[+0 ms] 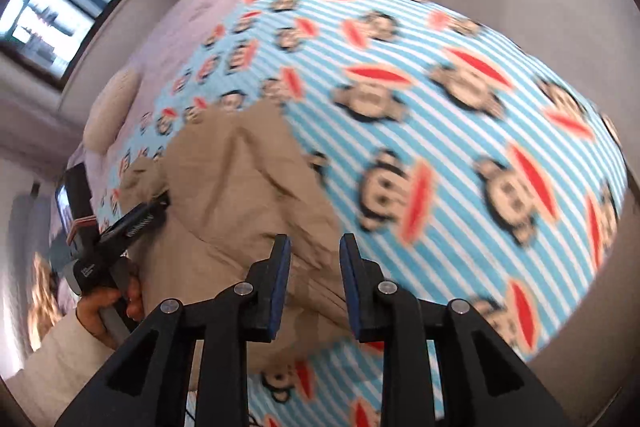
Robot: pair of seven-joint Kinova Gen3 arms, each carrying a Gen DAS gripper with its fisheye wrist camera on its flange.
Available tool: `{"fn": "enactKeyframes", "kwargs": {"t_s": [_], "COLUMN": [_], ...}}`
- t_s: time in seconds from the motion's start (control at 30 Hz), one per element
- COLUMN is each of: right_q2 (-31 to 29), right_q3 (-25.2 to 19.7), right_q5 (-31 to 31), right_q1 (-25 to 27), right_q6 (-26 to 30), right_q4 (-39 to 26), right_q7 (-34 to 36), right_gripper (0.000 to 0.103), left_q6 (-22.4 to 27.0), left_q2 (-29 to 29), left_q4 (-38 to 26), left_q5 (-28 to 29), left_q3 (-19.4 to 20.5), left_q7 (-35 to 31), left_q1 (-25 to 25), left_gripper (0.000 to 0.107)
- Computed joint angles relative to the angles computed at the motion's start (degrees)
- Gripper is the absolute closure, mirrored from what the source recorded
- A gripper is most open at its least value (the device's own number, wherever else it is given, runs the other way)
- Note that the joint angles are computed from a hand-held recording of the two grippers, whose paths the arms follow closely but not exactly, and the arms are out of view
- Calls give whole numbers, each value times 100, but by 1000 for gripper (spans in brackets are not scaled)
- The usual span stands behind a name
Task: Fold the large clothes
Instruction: 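Open both tools and release the folded jacket bundle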
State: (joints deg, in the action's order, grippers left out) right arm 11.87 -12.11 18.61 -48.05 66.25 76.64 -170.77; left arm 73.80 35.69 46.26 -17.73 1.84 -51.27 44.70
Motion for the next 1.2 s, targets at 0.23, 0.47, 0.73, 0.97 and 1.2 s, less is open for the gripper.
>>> {"fn": "enactKeyframes", "kwargs": {"t_s": [0.23,0.47,0.73,0.97,1.2], "right_q2": [942,1050,1214,1417,1627], "right_q3": [178,290,439,521,617], "right_q5": [-351,-762,-752,-671,-500], "right_q1": [-113,-50,-182,-357,-632], "right_q6": [91,16,225,722,1290], "right_q4": [-739,-621,-806,-1274,-1775], "right_q7": [554,731,454,247,-89], "right_gripper": [75,75,75,71,69], "left_q6": [141,503,752,732,563], "left_q2": [-54,-305,-958,-1517,-1952], "left_q4": [-11,-22,578,1308,1957], "left_q5": [6,135,411,664,775], "left_q3": [-10,79,280,439,583], "left_q7": [15,-58,-96,101,130], "left_q1": [-23,-113,-423,-802,-1134], "left_gripper": [28,28,28,28,5]}}
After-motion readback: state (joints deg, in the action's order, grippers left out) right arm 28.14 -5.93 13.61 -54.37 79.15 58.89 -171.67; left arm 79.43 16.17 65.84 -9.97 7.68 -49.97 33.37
